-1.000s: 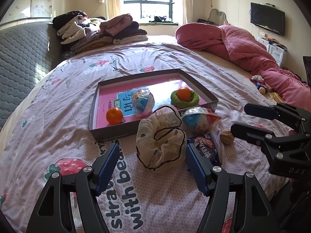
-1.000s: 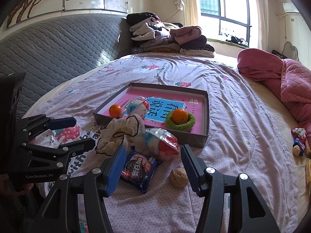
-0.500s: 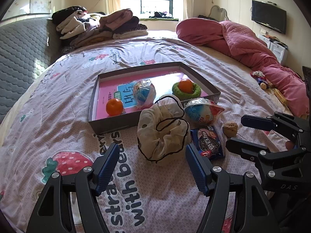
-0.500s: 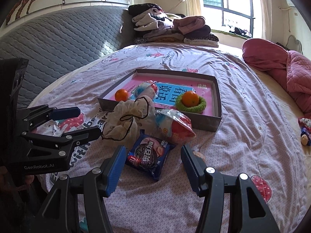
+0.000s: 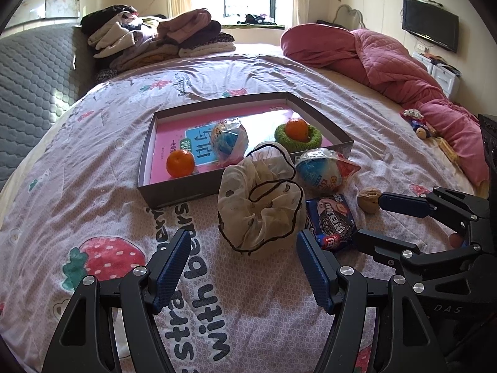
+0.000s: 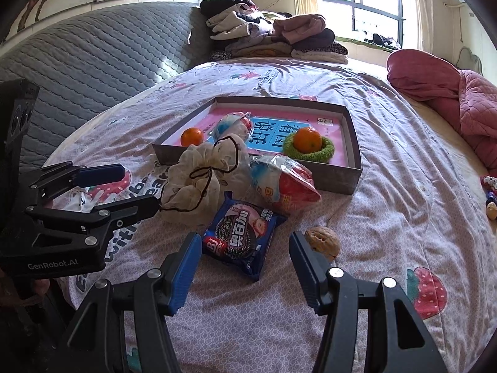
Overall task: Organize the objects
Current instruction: 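Move the left gripper to the white scrunchie while the right gripper approaches the blue snack bag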
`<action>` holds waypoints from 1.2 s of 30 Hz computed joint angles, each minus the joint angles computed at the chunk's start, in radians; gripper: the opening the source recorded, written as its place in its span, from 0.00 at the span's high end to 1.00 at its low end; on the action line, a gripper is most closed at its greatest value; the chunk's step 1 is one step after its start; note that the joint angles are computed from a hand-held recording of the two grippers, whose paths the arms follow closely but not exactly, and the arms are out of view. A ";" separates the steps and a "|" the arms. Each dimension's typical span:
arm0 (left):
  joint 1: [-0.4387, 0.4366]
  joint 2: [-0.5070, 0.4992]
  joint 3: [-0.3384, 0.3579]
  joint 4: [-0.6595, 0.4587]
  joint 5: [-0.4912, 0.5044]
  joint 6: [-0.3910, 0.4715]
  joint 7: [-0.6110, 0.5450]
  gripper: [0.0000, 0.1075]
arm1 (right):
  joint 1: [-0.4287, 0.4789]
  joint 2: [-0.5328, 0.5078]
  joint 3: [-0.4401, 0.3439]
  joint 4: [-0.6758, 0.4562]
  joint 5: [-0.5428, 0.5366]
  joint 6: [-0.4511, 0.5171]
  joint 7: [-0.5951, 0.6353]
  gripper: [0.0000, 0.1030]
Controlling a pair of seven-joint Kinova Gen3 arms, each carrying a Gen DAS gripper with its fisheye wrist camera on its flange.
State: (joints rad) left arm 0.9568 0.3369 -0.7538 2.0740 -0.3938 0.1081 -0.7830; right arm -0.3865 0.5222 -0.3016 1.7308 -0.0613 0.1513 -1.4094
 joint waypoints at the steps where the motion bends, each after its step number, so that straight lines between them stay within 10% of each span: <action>1: -0.006 0.000 0.006 0.000 0.002 0.000 -0.002 0.33 | -0.002 0.002 0.001 -0.002 -0.001 0.001 -0.001 0.44; 36: -0.102 0.060 0.047 -0.019 0.173 -0.032 -0.136 0.33 | -0.133 0.061 0.121 -0.059 0.019 0.012 -0.147 0.44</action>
